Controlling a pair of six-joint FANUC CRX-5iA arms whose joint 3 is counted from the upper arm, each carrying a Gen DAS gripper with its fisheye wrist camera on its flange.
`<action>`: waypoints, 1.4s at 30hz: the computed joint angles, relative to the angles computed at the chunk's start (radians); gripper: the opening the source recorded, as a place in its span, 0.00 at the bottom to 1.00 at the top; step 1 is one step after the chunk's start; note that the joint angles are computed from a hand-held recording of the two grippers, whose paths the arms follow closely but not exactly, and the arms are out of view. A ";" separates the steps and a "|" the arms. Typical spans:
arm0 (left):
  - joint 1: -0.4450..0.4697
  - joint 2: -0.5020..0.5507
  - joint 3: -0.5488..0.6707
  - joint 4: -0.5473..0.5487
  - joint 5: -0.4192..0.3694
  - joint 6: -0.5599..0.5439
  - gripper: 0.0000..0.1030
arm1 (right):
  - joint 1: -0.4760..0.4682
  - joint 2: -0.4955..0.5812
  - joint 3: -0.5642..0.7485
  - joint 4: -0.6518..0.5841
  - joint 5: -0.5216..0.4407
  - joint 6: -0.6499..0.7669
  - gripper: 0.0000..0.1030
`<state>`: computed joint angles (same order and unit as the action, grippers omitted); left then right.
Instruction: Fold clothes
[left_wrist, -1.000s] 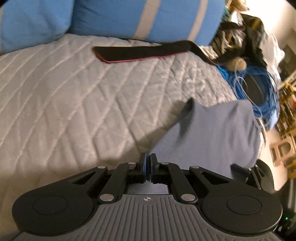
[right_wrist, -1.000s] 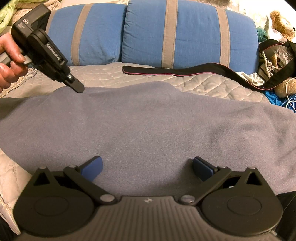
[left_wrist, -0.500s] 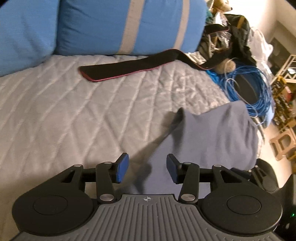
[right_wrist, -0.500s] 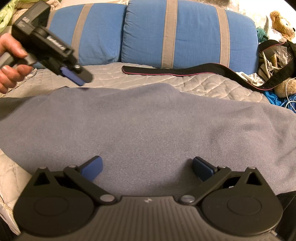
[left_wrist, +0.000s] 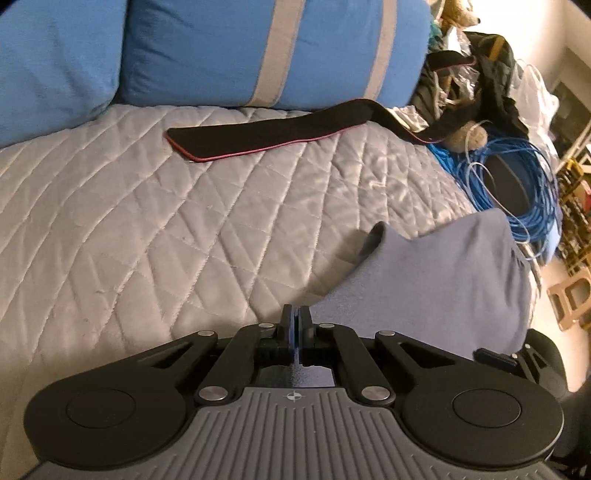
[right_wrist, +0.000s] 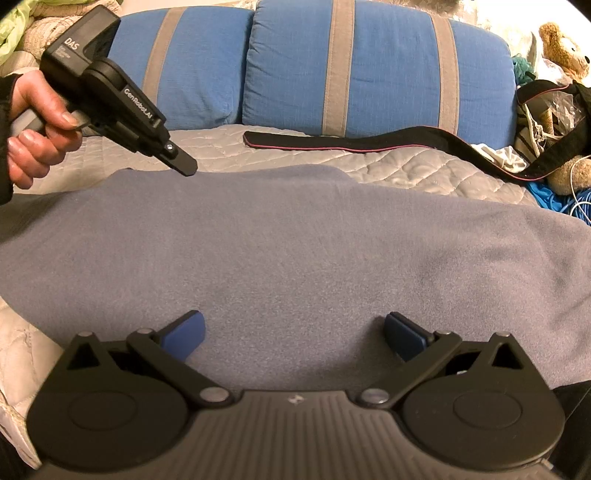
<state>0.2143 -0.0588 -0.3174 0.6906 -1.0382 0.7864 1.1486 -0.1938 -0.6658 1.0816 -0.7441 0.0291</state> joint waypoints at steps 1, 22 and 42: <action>-0.005 0.001 0.004 -0.007 0.003 0.011 0.02 | 0.000 0.000 0.000 0.000 -0.001 0.000 0.99; 0.243 -0.281 -0.028 -0.215 -0.052 0.074 0.54 | 0.005 0.003 0.019 -0.032 -0.010 0.024 0.99; 1.036 -0.360 -0.080 -0.092 -0.411 -0.060 0.56 | 0.025 0.026 0.043 -0.039 -0.062 0.012 0.99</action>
